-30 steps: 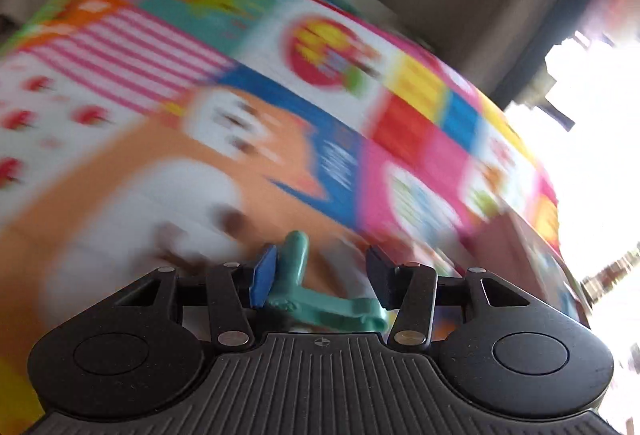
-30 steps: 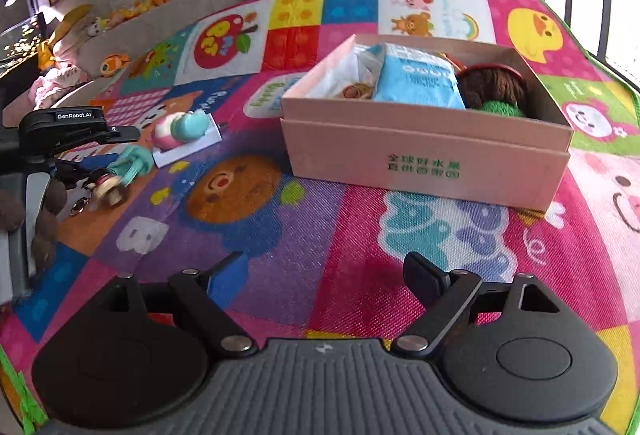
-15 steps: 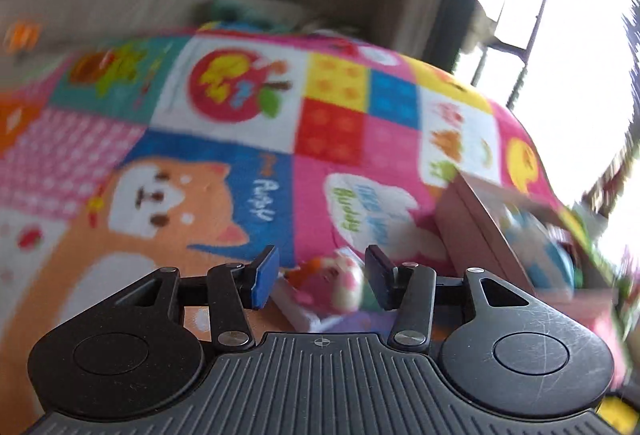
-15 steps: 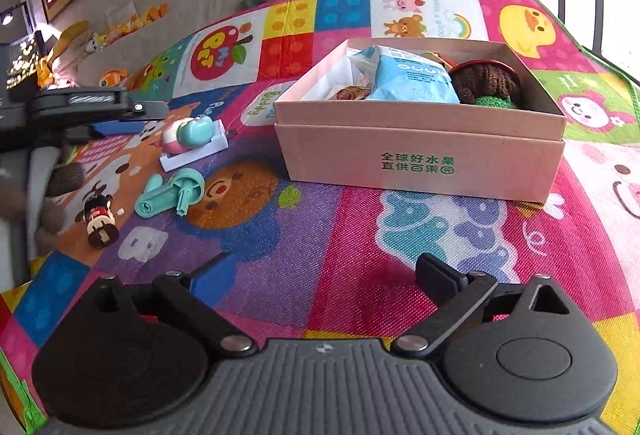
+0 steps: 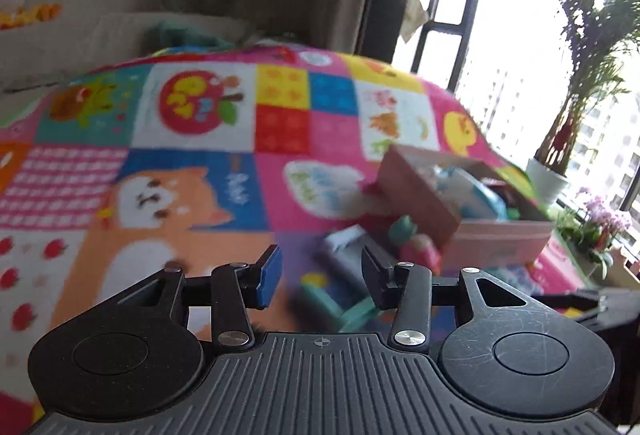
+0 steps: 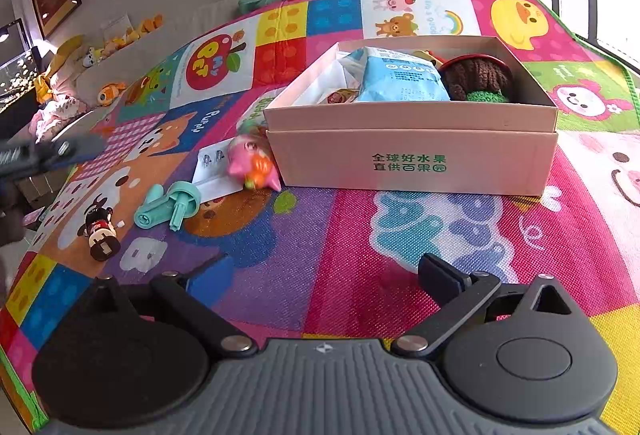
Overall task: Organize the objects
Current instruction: 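Move the left tool to the black-and-red figure while the right tool approaches the teal crank toy, then grasp the black-and-red figure with the left tool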
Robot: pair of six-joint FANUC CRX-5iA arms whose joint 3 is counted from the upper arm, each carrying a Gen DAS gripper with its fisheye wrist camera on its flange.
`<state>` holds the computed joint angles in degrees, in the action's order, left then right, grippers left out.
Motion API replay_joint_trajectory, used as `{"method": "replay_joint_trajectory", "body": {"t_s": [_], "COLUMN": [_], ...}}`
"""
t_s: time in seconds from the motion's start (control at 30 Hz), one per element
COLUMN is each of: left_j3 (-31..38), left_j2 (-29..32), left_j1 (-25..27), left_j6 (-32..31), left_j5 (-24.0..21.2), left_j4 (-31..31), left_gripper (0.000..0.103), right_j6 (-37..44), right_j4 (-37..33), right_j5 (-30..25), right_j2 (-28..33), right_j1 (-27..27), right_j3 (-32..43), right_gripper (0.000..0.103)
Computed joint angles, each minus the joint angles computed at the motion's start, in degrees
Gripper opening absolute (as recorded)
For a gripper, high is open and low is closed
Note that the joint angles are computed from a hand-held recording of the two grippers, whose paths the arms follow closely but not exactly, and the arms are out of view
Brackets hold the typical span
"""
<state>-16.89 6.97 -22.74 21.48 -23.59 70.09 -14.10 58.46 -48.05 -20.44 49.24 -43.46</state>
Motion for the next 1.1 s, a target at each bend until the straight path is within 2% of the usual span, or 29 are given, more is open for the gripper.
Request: {"method": "replay_joint_trajectory", "body": {"t_s": [0.13,0.2,0.3,0.37,0.5,0.53,0.77,0.87,0.9,1.0,1.03,1.1], "left_j3": [-0.1,1.4,7.4,10.7,18.4,19.2,20.1,18.8,17.9,11.3,8.6,2.9], "left_j2": [-1.1,0.2,4.5,7.0,10.4,10.7,10.9,10.7,10.6,7.9,6.0,1.2], "left_j1": [2.2,1.6,0.0,-1.5,-3.1,-3.3,-3.5,-3.3,-3.1,-2.7,-2.8,-3.5], "left_j6": [5.4,8.5,20.6,25.0,39.2,41.0,41.0,37.5,34.5,19.0,15.1,10.6], "left_j5": [-3.8,-4.2,-4.6,-3.7,-3.7,-4.1,-7.7,-10.3,-12.0,-16.5,-15.7,-9.3], "left_j4": [-6.2,-6.8,-12.0,-14.7,-32.0,-34.5,-36.6,-32.4,-29.3,-14.5,-12.0,-11.0], "left_gripper": [0.048,0.048,0.048,0.048,0.048,0.048,0.048,0.047,0.047,0.046,0.047,0.047], "right_j6": [-0.5,-0.5,-0.9,-1.9,-3.1,-3.3,-5.1,-6.2,-6.6,-7.7,-7.9,-8.2], "right_j4": [0.2,0.2,0.3,0.9,1.4,1.3,2.1,2.8,2.8,3.1,3.2,3.4], "right_j5": [-0.8,-0.8,-1.3,-1.8,-1.2,-1.0,0.8,0.9,1.0,1.1,1.0,0.8], "right_j2": [0.2,0.2,0.3,0.2,-0.3,-0.4,-1.3,-1.6,-1.7,-2.1,-2.1,-2.1], "right_j1": [0.3,0.3,0.4,0.6,0.2,0.1,-0.7,-0.9,-1.0,-1.1,-1.1,-1.0], "right_j3": [0.1,0.0,0.0,-0.2,-0.7,-0.8,-1.7,-2.1,-2.2,-2.6,-2.6,-2.7], "right_gripper": [0.1,0.1,0.1,0.1,0.1,0.1,0.103,0.103,0.103,0.103,0.103,0.103]}}
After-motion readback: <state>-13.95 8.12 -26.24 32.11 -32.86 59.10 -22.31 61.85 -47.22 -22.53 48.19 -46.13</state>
